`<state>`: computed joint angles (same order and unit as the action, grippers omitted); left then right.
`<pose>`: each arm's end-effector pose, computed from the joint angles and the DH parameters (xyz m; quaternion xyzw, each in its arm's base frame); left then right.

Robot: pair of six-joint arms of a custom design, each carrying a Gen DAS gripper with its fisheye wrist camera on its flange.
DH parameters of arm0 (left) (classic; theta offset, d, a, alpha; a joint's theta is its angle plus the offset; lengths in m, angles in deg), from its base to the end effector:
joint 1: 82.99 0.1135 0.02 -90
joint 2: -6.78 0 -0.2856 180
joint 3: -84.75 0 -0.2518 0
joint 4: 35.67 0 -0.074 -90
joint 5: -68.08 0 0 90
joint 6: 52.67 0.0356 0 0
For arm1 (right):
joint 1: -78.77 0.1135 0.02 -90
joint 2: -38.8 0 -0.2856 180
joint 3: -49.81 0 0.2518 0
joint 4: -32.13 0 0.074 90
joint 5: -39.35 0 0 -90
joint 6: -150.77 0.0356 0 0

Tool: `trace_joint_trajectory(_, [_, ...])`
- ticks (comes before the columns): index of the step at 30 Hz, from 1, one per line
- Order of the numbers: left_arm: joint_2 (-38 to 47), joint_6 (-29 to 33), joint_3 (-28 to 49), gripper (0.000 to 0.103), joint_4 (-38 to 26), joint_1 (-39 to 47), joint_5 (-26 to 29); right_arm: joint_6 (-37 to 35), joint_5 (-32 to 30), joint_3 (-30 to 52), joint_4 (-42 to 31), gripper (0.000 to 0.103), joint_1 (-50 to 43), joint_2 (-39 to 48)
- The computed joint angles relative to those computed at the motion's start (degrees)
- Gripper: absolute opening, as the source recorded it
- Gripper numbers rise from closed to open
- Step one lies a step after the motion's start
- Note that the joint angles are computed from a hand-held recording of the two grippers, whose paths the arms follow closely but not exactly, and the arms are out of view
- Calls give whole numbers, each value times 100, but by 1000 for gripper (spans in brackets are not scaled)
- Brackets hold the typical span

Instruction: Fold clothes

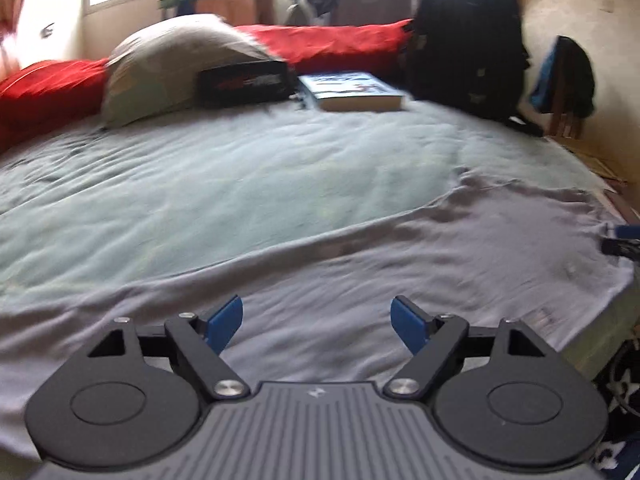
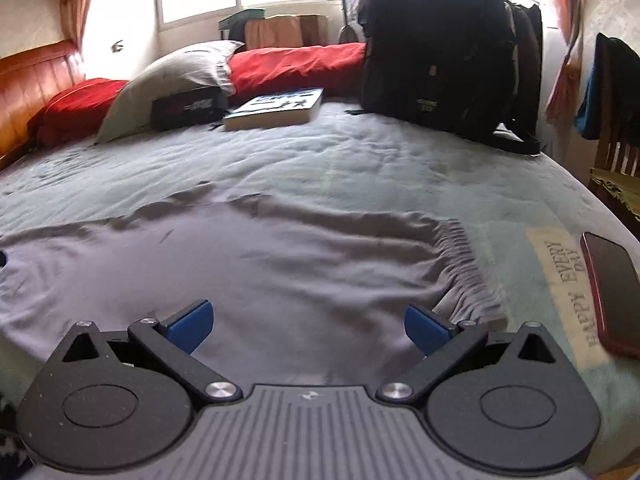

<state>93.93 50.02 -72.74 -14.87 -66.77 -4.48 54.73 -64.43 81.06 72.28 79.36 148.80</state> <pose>0.1869 0.0433 0.0964 0.0314 0.9107 -0.0383 0.4100 0.2516 0.0111 0.0672 -0.1037 0.8901 0.0875 0.4352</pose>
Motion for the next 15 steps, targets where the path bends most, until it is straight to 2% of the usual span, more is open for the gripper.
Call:
trace_joint_trajectory(2, [418, -292, 190, 82, 134, -138, -269, 76, 222, 255, -65, 103, -119, 321])
trace_joint_trajectory(3, [610, -436, 295, 82, 169, -202, -396, 80, 175, 279, -93, 103, -233, 418])
trace_joint_trajectory(5, [973, -718, 517, 85, 200, -316, -635, 45, -187, 131, 404, 103, -455, 652])
trace_joint_trajectory(6, [1044, -862, 670, 84, 13, -382, -769, 27, -175, 54, 392, 103, -457, 568])
trace_joint_trajectory(8, [569, -1073, 856, 82, -670, -584, -991, 26, -83, -56, 322, 103, -414, 386])
trace_joint_trajectory(10, [155, -1162, 943, 82, -1071, -791, -807, 43, -97, -171, 301, 103, -383, 211])
trace_joint_trajectory(12, [-190, -1286, 1183, 83, -1668, -962, -271, 156, -182, -280, 359, 103, -392, 84])
trace_joint_trajectory(15, [-105, -1542, 1631, 85, -1898, -1571, 321, 307, -381, -443, 564, 103, -386, 5])
